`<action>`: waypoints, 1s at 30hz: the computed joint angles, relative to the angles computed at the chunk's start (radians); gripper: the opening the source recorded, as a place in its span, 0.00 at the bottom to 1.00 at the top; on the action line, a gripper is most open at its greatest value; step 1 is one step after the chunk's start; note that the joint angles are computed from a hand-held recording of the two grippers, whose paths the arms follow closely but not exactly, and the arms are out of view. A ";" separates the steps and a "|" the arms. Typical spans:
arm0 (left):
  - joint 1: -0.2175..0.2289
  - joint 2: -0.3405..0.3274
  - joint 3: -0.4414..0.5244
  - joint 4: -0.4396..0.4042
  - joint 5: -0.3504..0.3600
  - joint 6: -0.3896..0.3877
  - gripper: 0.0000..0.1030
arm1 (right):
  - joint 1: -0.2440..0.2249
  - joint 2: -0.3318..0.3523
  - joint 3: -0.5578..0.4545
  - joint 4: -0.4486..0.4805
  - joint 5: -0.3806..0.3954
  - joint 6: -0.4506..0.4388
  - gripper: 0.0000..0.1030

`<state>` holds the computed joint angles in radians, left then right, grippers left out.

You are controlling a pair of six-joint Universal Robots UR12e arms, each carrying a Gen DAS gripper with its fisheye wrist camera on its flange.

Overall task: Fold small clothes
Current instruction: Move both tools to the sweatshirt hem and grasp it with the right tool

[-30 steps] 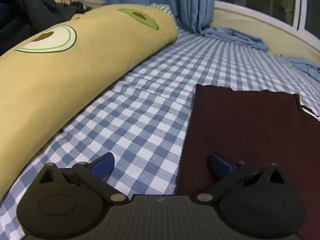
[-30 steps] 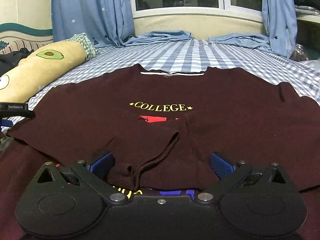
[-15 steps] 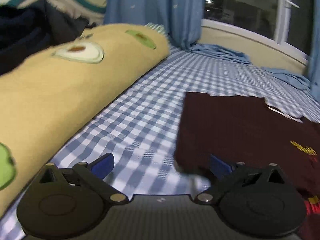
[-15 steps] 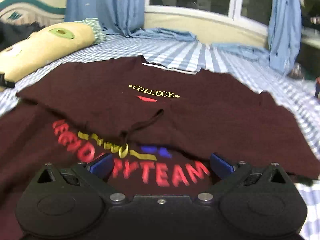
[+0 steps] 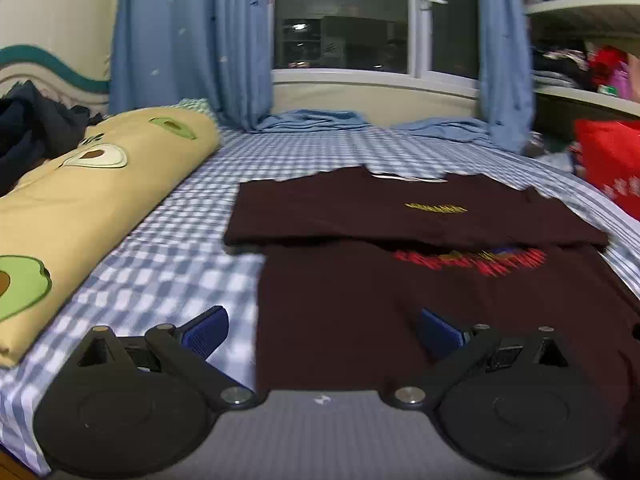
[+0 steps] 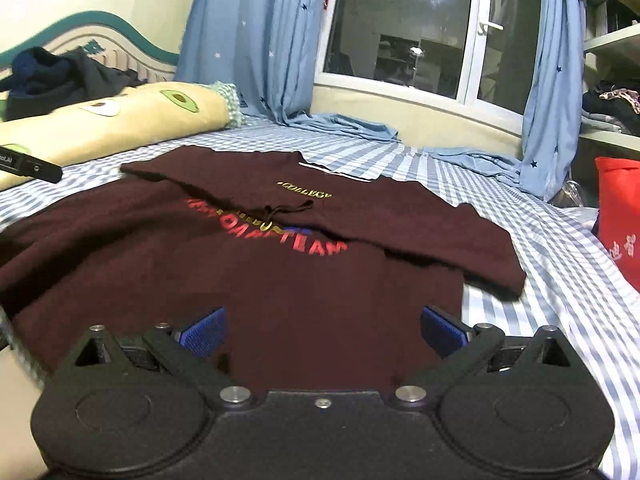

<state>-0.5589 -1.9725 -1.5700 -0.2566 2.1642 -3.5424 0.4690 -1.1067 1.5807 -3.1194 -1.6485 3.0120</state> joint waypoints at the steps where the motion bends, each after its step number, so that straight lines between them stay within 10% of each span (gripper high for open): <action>1: -0.012 0.004 -0.009 0.006 0.003 0.001 0.99 | -0.001 -0.012 0.025 -0.013 0.007 0.004 1.00; 9: -0.092 0.019 -0.091 0.099 0.042 -0.017 0.99 | 0.006 -0.081 0.187 -0.104 0.045 -0.125 1.00; 30: -0.200 -0.035 -0.056 -0.057 0.269 0.018 0.99 | 0.021 -0.031 0.234 -0.214 0.027 -0.577 1.00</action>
<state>-0.7588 -2.0075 -1.6261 -0.3138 2.4329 -3.5245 0.4900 -1.1374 1.8151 -3.3337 -1.6213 2.4348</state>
